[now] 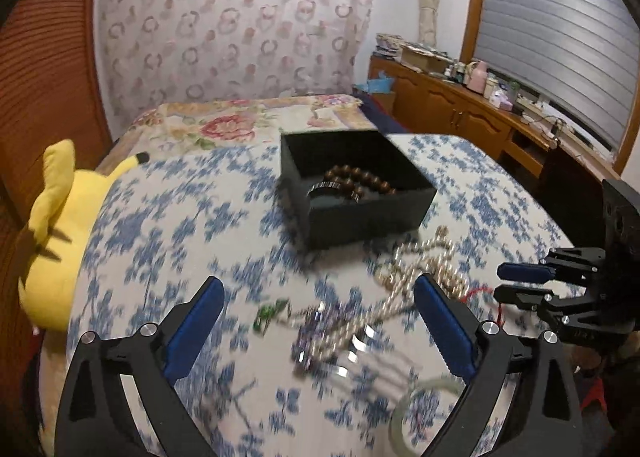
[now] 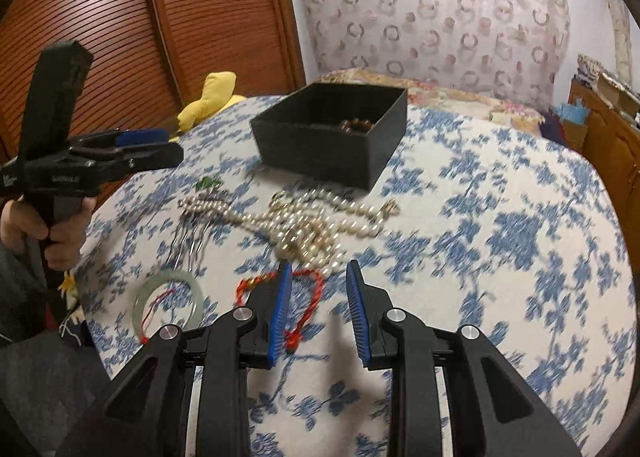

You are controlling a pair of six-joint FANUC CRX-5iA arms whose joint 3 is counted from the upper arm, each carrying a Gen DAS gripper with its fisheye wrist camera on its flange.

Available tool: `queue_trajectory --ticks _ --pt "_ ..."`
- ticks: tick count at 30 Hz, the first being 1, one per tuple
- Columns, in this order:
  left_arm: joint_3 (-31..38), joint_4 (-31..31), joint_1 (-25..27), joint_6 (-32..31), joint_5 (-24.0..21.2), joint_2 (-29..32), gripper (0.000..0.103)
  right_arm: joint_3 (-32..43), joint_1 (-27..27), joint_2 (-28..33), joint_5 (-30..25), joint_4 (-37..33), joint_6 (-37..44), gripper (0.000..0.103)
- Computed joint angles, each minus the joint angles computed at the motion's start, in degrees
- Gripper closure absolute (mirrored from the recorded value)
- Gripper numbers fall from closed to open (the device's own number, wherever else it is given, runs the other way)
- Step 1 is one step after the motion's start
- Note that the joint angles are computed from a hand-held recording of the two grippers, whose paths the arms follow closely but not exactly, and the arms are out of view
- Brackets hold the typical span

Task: Organize jewelry
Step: 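Grasp the red string bracelet with the right tool while the left tool approaches the jade bangle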

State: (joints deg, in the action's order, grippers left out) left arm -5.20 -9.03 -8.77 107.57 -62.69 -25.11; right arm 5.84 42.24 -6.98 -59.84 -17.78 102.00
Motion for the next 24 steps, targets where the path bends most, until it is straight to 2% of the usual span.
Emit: queue_trajectory --ticks 7,8,9,11,17,24 --pt "-1.7 -5.4 -6.0 6.2 -3.5 -1.6 0.011 -1.6 2.0 0.2 -0.1 3.8 -4.3 0.073" --pt "-1.8 -6.2 -6.8 7.2 -3.9 -1.7 0.011 -1.3 1.8 0.3 -0.5 3.2 -4.1 0.076" --pt "-1.8 -7.0 -7.9 8.3 -4.4 -1.6 0.011 -0.9 1.4 0.5 -1.0 2.4 -3.4 0.088" --pt "-1.9 -7.7 -9.1 9.7 -5.0 -1.6 0.011 -0.8 1.4 0.3 -1.4 2.0 -2.4 0.1" --pt "-1.7 -8.8 -12.4 11.9 -6.6 -0.8 0.011 -1.5 0.8 -1.7 -0.5 0.8 -1.8 0.1" --pt "-2.0 -6.1 -13.5 10.1 -6.3 0.5 0.011 -2.8 1.1 -3.1 1.3 2.9 -2.9 0.1"
